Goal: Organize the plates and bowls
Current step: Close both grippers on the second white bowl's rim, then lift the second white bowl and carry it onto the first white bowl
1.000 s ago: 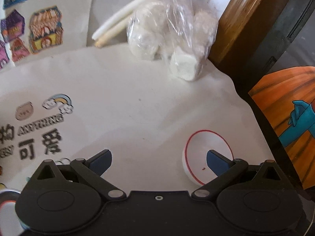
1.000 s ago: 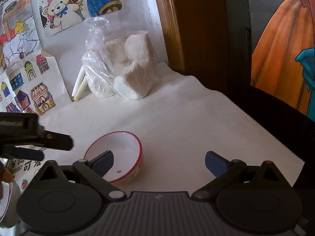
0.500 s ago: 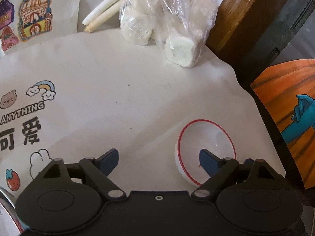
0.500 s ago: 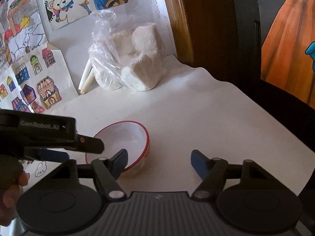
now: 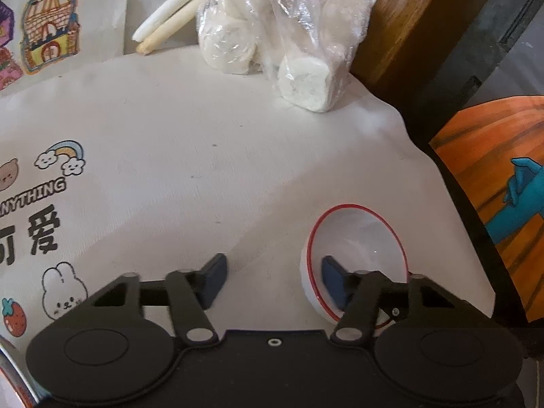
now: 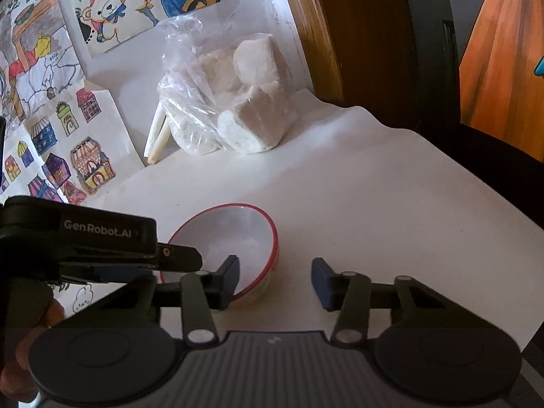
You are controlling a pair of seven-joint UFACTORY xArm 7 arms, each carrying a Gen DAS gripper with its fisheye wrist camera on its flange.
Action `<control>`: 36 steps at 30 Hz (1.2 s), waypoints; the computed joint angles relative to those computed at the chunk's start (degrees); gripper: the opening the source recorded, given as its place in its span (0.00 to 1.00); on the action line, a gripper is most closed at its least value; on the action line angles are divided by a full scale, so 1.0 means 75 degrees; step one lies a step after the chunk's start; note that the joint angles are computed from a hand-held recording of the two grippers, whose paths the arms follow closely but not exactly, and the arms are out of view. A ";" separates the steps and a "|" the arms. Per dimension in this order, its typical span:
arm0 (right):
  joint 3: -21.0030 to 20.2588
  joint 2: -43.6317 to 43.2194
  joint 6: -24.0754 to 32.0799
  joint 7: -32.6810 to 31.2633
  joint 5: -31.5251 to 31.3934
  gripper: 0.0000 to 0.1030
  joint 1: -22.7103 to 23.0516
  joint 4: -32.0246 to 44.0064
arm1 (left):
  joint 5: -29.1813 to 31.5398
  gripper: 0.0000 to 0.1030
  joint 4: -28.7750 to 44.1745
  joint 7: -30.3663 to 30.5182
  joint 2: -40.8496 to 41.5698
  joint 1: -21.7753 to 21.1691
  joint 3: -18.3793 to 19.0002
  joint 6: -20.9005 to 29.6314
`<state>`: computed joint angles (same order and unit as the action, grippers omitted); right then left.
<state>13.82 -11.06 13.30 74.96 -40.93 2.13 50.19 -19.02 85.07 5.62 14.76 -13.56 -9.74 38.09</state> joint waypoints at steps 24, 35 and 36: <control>0.0054 0.0177 0.0752 0.0286 -0.0322 0.17 0.0453 0.0492 | -0.1110 0.11 -0.0337 0.1216 -0.0334 0.0194 -0.0042 0.0406; 0.0111 -0.0052 0.1041 0.0422 -0.0486 0.17 0.0680 0.0580 | -0.1610 0.10 -0.0794 0.1577 -0.0886 0.0315 0.0061 0.0357; 0.0126 -0.0097 0.1061 0.0436 -0.0483 0.17 0.0690 0.0571 | -0.1675 0.10 -0.0859 0.1628 -0.0967 0.0324 0.0079 0.0369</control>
